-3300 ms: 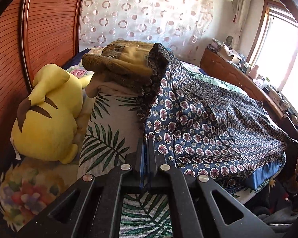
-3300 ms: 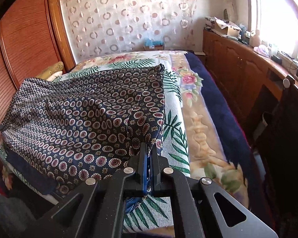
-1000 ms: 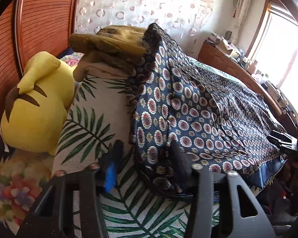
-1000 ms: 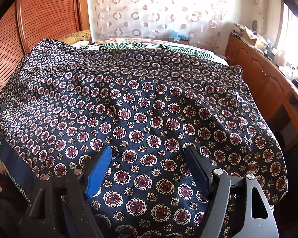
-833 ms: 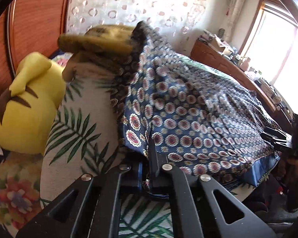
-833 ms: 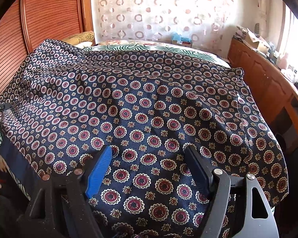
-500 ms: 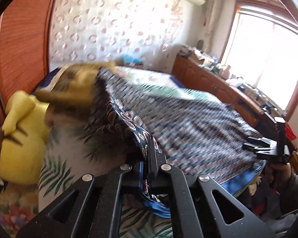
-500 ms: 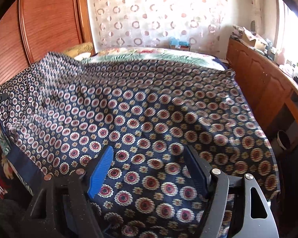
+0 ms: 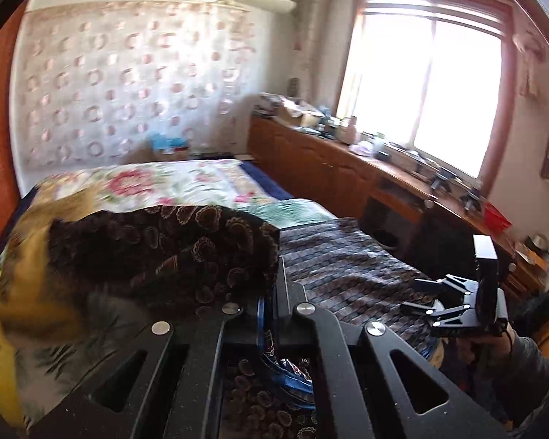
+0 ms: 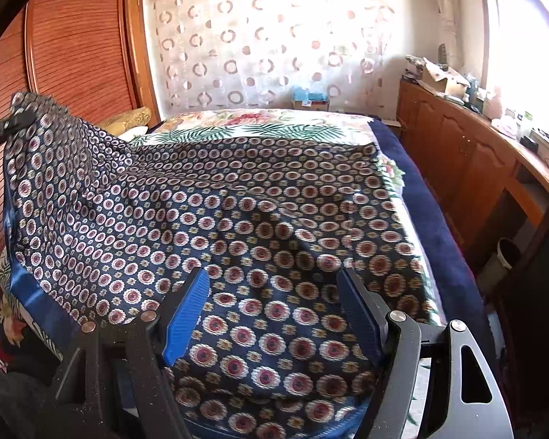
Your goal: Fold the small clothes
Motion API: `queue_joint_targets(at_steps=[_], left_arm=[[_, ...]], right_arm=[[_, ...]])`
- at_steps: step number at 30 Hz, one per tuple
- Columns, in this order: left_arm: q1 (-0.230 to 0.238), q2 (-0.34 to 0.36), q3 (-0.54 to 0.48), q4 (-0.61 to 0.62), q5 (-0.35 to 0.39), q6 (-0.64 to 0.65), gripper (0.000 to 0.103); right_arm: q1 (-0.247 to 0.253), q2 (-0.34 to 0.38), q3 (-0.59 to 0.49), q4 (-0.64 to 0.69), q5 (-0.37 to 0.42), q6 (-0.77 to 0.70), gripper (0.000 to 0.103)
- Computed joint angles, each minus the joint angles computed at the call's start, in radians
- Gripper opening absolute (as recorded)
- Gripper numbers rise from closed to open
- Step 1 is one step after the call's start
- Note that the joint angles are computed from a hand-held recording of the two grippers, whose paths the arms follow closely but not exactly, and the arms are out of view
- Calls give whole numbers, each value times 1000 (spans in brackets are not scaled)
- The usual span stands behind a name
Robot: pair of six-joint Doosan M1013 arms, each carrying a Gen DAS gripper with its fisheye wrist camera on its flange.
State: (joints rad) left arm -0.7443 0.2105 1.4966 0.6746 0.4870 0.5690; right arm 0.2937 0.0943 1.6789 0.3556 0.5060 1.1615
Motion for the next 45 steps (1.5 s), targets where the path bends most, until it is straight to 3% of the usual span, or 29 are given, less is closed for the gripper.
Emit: queue_joint_targets(at_steps=[7, 13, 14, 15, 18, 20, 29, 35, 39, 45], left_arm=[[-12, 70, -121, -222, -13, 302, 3], [-28, 106, -183, -287, 44, 397, 6], [-25, 113, -194, -335, 61, 441, 16], [-24, 114, -191, -369, 58, 465, 33], [-21, 101, -171, -409, 49, 499, 62], [-31, 101, -171, -357, 61, 454, 71], [-49, 46, -72, -21, 81, 119, 71], [-32, 25, -14, 39, 98, -3, 71], [-20, 15, 20, 58, 115, -63, 71], [-9, 2, 59, 73, 113, -136, 71]], right_arm=[[-36, -23, 20, 23, -5, -11, 74], [-51, -43, 47, 44, -16, -9, 74], [-50, -41, 44, 45, -14, -4, 74], [-56, -40, 43, 54, -10, -12, 74], [-62, -29, 34, 62, -8, -19, 74], [-64, -25, 29, 65, -6, -20, 74], [-49, 5, -16, 98, 18, -92, 74], [-25, 64, -78, 94, 77, -146, 74], [-6, 110, -122, 18, 109, -120, 74], [31, 154, -177, -138, 119, -63, 61]])
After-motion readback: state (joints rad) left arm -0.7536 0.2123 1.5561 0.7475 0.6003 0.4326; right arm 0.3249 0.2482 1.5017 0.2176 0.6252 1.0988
